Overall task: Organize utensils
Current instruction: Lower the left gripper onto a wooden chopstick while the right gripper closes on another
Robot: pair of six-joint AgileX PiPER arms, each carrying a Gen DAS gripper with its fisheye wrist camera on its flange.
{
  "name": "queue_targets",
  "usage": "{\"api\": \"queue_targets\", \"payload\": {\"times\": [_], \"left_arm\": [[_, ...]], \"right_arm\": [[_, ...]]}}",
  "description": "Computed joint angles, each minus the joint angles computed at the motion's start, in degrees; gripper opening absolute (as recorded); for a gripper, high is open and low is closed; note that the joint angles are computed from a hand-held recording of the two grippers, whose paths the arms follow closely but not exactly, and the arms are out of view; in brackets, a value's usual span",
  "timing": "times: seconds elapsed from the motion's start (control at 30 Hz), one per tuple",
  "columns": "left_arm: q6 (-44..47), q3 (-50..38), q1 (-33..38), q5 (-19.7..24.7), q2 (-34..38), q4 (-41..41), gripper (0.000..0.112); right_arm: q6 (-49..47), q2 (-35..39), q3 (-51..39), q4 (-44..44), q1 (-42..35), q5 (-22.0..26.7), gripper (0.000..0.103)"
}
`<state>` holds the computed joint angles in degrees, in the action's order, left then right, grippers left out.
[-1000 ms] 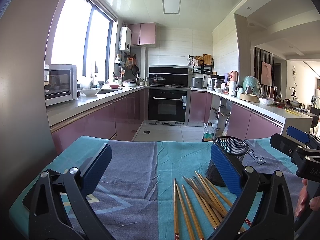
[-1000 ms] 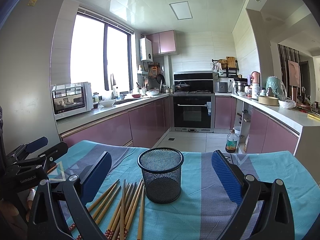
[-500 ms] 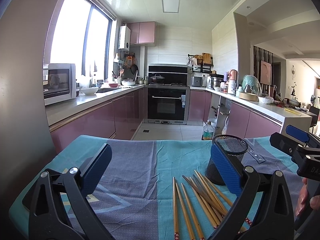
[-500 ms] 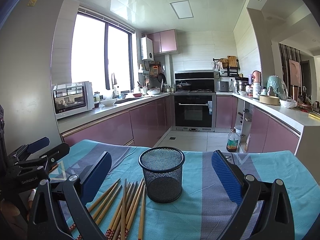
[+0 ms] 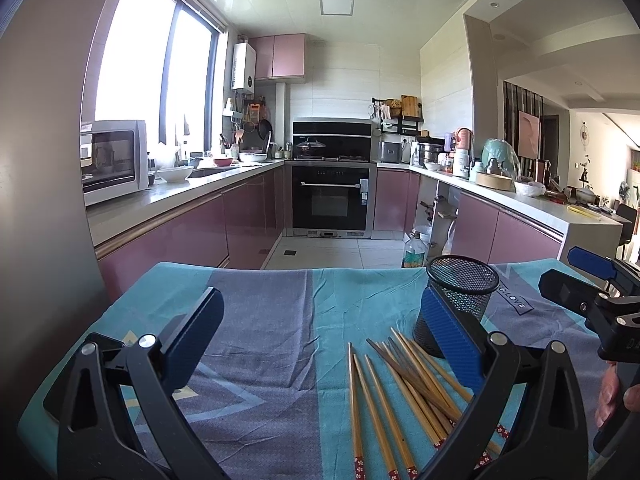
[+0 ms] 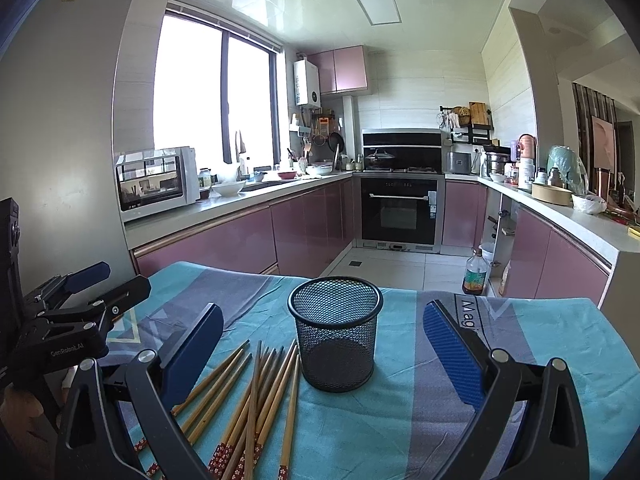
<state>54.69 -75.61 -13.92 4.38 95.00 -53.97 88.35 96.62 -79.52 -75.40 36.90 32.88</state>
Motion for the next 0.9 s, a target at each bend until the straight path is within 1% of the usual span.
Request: {"api": "queue_targets", "payload": {"times": [0.07,0.13,0.17,0.2,0.23,0.27,0.3,0.37,0.4,0.43,0.47,0.5,0.57,0.6,0.67,0.73,0.87,0.9], "left_arm": [[-7.39,-0.34,0.34,1.25,0.36,7.77,0.097],[-10.73,-1.10,0.76,3.47,1.14,12.16,0.097],[-14.48,-1.43,0.66,4.37,1.44,16.47,0.097],[-16.23,-2.06,0.78,5.72,2.03,18.86,0.097],[-17.72,-2.80,0.89,7.20,2.69,20.95,0.097],[-18.74,-3.41,0.98,8.36,3.28,22.46,0.097],[-20.17,-4.09,1.01,9.42,3.90,24.41,0.097],[-20.25,-5.50,1.30,11.86,5.19,25.45,0.097],[-19.37,-6.28,1.54,12.98,6.01,24.82,0.096],[-18.90,-7.22,1.80,14.49,6.73,24.64,0.093],[-18.90,-8.33,1.93,15.78,7.74,25.07,0.091],[-20.21,-9.54,1.84,16.82,8.79,26.90,0.088],[-22.32,-11.75,1.57,18.68,10.93,30.13,0.081],[-22.88,-13.00,1.49,19.97,12.03,31.19,0.075],[-24.16,-15.09,1.24,22.54,13.77,33.55,0.073],[-25.22,-17.32,1.03,25.81,15.44,35.16,0.067],[-26.05,-22.30,0.77,31.14,18.96,36.17,0.061],[-26.62,-23.95,0.66,32.64,20.12,36.69,0.057]], "right_arm": [[-3.48,0.08,-0.01,3.55,-0.81,-1.73,0.097],[-9.58,0.68,-0.70,9.63,-1.84,-3.71,0.094],[-13.77,1.15,-1.29,13.82,-2.43,-4.51,0.090],[-18.64,1.80,-2.11,18.67,-3.00,-5.07,0.087],[-24.18,2.59,-3.13,24.10,-3.56,-5.14,0.082],[-29.13,3.67,-4.46,28.85,-3.80,-4.52,0.076],[-33.78,4.70,-5.70,33.20,-4.10,-3.87,0.073],[-42.38,6.55,-8.06,41.68,-4.74,-2.69,0.061],[-45.51,7.63,-9.47,44.80,-4.97,-1.72,0.058],[-47.41,8.75,-10.74,46.77,-4.95,-0.82,0.053],[-50.08,9.70,-11.93,49.51,-5.27,0.06,0.051],[-51.98,10.59,-12.92,51.67,-5.57,0.87,0.046],[-56.25,12.55,-15.54,56.66,-6.42,3.28,0.043],[-57.56,13.27,-16.37,58.35,-6.78,4.32,0.039],[-59.66,15.04,-18.66,61.07,-7.28,6.52,0.029],[-61.58,15.93,-19.98,63.63,-7.87,7.95,0.025],[-62.34,17.82,-22.47,64.54,-8.13,9.95,0.024],[-62.42,18.41,-23.23,64.52,-8.11,10.48,0.024]]}}
